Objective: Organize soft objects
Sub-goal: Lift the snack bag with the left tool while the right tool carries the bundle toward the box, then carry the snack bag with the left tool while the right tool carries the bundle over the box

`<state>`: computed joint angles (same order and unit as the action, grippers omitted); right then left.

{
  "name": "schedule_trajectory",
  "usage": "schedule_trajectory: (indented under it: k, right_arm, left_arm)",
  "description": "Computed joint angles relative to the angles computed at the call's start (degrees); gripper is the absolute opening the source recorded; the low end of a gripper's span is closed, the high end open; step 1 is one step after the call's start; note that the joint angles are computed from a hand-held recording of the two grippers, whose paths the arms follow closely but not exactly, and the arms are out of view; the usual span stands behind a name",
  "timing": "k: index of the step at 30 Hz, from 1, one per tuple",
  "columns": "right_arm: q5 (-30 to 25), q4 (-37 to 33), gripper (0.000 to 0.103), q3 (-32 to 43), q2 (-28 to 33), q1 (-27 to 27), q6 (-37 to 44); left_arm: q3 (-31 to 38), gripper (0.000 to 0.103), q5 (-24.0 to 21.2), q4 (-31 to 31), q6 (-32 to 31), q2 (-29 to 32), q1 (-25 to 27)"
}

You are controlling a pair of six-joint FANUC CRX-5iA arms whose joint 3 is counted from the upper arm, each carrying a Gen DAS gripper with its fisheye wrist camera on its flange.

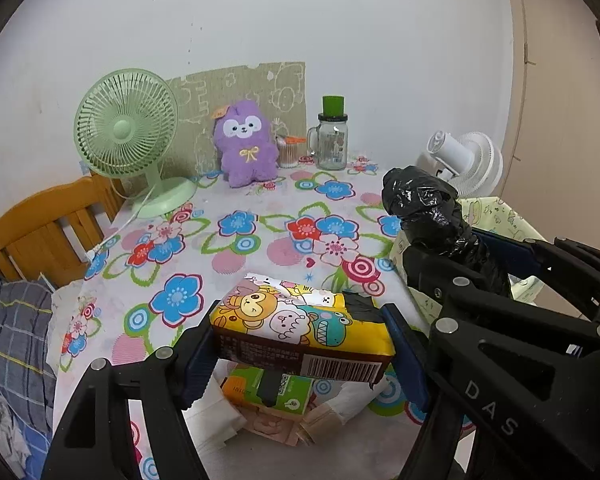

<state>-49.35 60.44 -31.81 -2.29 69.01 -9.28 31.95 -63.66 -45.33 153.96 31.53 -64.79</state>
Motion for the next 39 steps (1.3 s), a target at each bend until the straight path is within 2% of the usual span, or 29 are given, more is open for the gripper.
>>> schedule_trajectory:
  k: [8, 19, 39]
  right_arm:
    - [0.0, 1.5, 0.046, -1.8, -2.5, -0.6, -1.1]
    - [-0.5, 1.8, 0.046, -4.2, -5.7, -2.0, -1.3]
    - [-1.5, 0.7, 0.046, -9.6, -11.6, -6.3, -2.2]
  left_arm:
    - [3.1, 0.077, -1.5, -0.7, -1.5, 1.3, -0.8]
    - [7.8, 0.077, -1.3, -0.4, -4.6, 4.0, -1.1]
    - [21.8, 0.077, 0.0, 5.4, -15.5, 13.3, -0.1]
